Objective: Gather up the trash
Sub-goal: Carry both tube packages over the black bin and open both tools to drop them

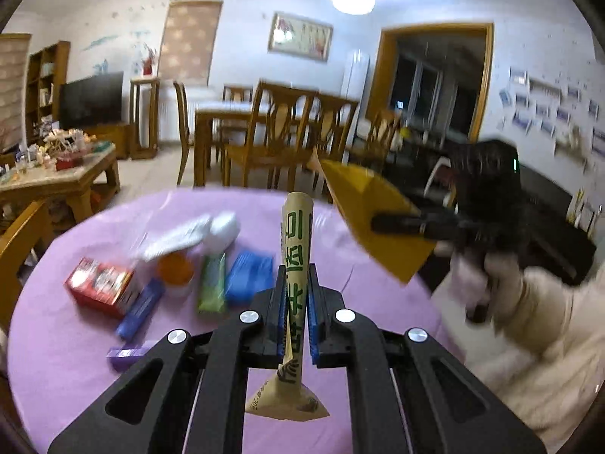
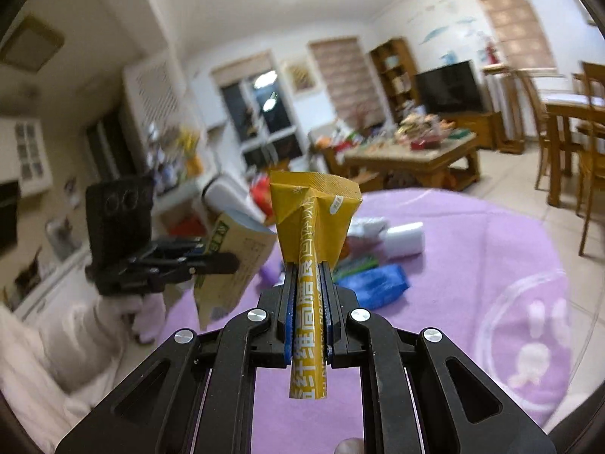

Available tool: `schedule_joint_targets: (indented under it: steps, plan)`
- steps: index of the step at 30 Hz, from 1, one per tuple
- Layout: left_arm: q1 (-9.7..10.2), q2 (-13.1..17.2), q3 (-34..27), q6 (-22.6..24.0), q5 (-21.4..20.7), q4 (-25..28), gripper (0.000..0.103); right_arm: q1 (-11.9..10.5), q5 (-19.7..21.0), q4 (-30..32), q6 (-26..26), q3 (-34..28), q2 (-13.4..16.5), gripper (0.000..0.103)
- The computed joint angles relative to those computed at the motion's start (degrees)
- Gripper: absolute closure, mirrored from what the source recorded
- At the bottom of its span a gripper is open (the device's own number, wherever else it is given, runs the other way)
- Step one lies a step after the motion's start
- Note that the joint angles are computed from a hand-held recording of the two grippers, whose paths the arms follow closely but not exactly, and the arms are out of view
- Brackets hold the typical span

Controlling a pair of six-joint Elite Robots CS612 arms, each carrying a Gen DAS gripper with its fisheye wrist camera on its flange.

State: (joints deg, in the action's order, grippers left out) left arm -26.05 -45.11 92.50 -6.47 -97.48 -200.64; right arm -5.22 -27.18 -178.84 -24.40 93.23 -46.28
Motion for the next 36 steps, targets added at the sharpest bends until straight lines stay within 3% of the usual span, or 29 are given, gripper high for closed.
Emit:
schedule_joint_targets:
  steps: [3,6,13,19,23,28,32,36]
  plan:
    - [-1.0,1.5,-2.73,-1.98,0.33,-1.61,0.093,-1.86,-0.25,-11.91,12.23,0.05,1.14,0.091]
    - [-2.26,3.61,-6.29,-4.34,-0.02,-2.39,0.093,-3.51,-3.68,-21.32,21.24,0.34,1.69,0.091]
    - [-5.39,9.81,-18.41,-6.36,-6.36,1.21,0.093,-8.9,-14.03,-33.3,34.67,1.84,1.89,0.091]
    - [-7.92,16.21,-31.06,-6.44,-11.92,7.63,0.093,-13.13,-27.85,-36.53,39.88,3.18,1.62,0.091]
    - [-9.23,21.1,-40.56,-6.72,-14.81,13.24,0.093,-15.07,-33.87,-36.5,40.89,2.52,2.32,0.091]
    - [-10.55,27.32,-52.34,-5.11,-15.27,20.67,0.093,-16.48,-37.75,-34.43,41.8,0.46,4.22,0.091]
    - [-11.03,30.51,-58.1,-3.15,-13.99,26.42,0.093,-16.74,-39.26,-32.9,41.53,-1.17,5.72,0.091]
    - [-11.02,31.26,-59.0,-2.32,-13.29,29.25,0.092,-16.77,-39.76,-31.77,41.44,-2.47,6.77,0.091]
